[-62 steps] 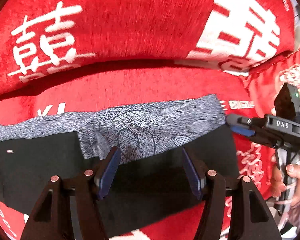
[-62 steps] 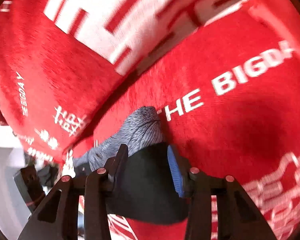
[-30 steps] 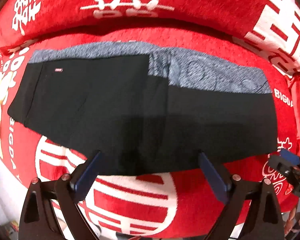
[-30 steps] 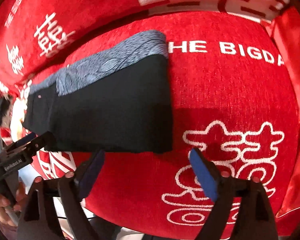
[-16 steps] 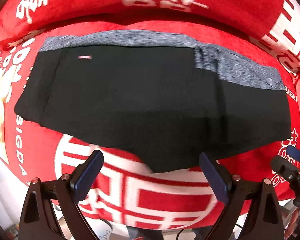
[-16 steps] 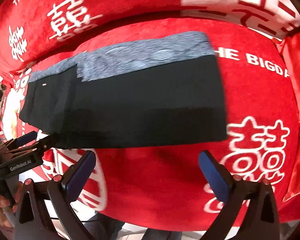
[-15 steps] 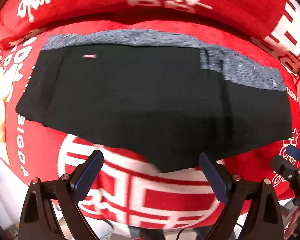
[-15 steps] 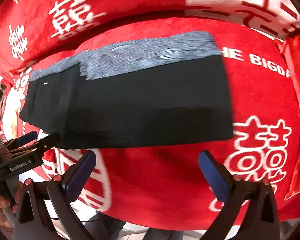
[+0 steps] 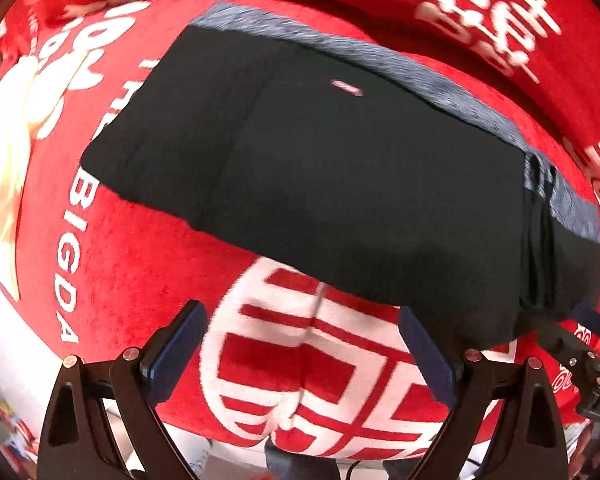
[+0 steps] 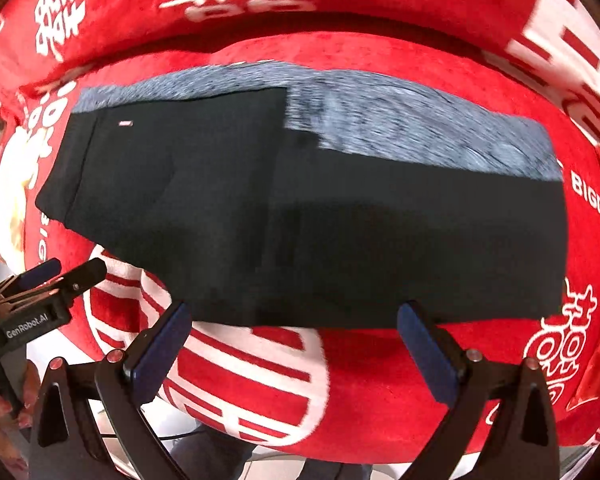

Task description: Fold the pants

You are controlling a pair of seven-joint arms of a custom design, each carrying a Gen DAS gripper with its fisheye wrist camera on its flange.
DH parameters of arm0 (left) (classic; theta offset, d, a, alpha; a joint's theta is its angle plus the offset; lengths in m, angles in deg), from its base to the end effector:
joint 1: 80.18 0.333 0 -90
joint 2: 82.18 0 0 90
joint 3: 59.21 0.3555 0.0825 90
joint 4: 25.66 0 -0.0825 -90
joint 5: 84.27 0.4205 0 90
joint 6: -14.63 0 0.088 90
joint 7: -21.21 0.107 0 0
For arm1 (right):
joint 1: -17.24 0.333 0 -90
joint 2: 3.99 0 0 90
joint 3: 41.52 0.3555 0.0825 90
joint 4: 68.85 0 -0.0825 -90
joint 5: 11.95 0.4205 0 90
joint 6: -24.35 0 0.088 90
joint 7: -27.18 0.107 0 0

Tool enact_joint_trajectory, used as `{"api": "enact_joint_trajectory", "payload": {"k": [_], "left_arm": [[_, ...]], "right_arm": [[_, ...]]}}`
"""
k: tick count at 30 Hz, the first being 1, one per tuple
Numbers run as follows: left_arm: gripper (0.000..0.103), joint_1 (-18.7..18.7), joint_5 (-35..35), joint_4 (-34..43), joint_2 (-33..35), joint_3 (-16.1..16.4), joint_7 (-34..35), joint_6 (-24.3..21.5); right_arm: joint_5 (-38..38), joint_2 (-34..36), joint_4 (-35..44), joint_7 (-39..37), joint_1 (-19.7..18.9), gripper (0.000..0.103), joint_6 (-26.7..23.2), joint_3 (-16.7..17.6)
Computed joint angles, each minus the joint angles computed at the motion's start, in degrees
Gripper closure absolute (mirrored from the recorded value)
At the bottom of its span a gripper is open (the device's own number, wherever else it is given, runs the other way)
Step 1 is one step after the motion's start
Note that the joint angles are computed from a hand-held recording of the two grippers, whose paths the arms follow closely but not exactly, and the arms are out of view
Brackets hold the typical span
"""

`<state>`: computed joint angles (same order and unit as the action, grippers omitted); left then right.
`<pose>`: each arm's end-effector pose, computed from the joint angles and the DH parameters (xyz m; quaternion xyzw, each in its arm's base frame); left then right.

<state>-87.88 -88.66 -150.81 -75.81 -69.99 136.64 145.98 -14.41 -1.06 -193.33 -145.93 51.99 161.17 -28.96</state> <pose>0.5486 -0.1840 0.3541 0.4148 -0.9091 0.0288 0.0265 0.4003 0.4320 0.4034 -0.3572 0.9303 0.0284 0.0784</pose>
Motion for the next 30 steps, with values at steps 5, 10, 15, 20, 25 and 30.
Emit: {"api": "enact_joint_trajectory", "payload": {"k": [5, 10, 15, 20, 25, 30], "left_arm": [[0.006, 0.7, 0.1, 2.1, 2.0, 0.4, 0.0, -0.9], [0.006, 1.3, -0.3, 4.3, 4.2, 0.6, -0.3, -1.3], [0.006, 1.8, -1.1, 6.4, 6.0, 0.5, -0.8, -1.2], [0.006, 2.6, -2.9, 8.5, 7.9, 0.3, -0.4, -1.2], [0.006, 3.5, -4.2, 10.9, 9.5, 0.3, 0.3, -1.8], [0.006, 4.5, -5.7, 12.5, 10.6, 0.3, 1.5, -1.8]], "right_arm": [[0.7, 2.5, 2.7, -3.2, -0.5, 0.001, -1.6, -0.6], [1.5, 3.7, 3.3, -4.2, -0.7, 0.001, -1.1, -1.0], [1.9, 4.9, 4.2, -4.8, -0.6, 0.001, -1.0, -1.3], [2.7, 4.3, 2.9, -4.6, -0.4, 0.001, 0.0, -1.2], [2.5, 4.5, 2.6, -4.0, -0.2, 0.001, 0.7, -1.2], [2.9, 4.7, 2.5, -5.0, -0.4, 0.001, 0.6, -1.3]]}}
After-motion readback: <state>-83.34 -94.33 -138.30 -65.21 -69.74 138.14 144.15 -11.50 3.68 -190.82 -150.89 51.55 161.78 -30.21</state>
